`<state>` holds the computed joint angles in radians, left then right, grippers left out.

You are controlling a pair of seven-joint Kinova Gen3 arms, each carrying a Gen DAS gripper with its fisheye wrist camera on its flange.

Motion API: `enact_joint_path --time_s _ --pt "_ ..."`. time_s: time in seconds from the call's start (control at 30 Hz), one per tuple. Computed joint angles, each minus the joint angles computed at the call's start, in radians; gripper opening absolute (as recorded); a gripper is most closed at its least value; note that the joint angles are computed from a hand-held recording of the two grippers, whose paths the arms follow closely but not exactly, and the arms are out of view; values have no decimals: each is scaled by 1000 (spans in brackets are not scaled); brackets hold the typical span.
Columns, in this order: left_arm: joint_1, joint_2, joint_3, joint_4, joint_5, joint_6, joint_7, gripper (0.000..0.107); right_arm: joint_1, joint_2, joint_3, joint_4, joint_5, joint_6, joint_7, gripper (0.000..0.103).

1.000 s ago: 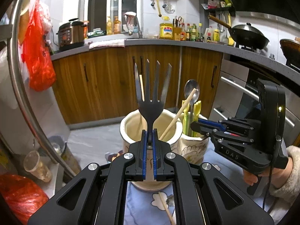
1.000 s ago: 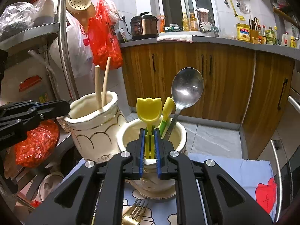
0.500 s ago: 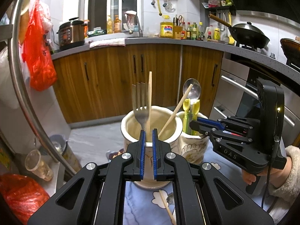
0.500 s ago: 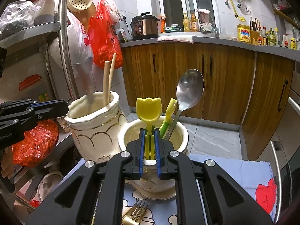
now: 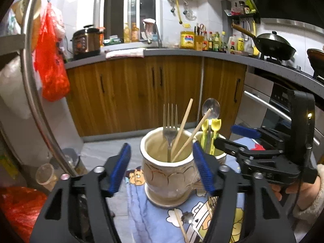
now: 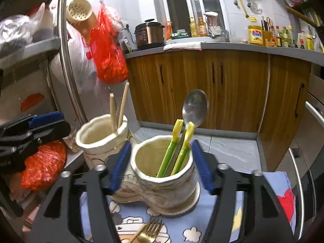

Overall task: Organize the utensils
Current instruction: 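Move both grippers back over the remaining utensils on the cloth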

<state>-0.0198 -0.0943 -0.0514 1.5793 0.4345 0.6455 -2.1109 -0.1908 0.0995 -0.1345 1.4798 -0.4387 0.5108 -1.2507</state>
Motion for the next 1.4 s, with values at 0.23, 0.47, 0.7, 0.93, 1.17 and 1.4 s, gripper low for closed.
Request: enact_joint_path --time_s 0.23,0.47,0.7,0.93,1.17,1.4 --pt "4 -49 28 -5 -137 46 152 87 -5 -57 32 -24 50 170 -128 98" --pt "28 -69 8 69 -135 72 152 91 -22 -77 40 41 91 211 -195 98" --pt "27 -48 -5 139 -109 67 117 91 -43 -63 35 85 197 198 -227 98" --pt "-14 6 -12 113 -70 167 72 91 -45 -45 31 79 213 236 -205 98" --pt "-35 79 30 61 -163 287 106 91 -44 -26 31 45 217 308 -160 97" --pt "-34 90 45 58 -189 319 86 77 -42 10 23 -1 185 424 -122 75"
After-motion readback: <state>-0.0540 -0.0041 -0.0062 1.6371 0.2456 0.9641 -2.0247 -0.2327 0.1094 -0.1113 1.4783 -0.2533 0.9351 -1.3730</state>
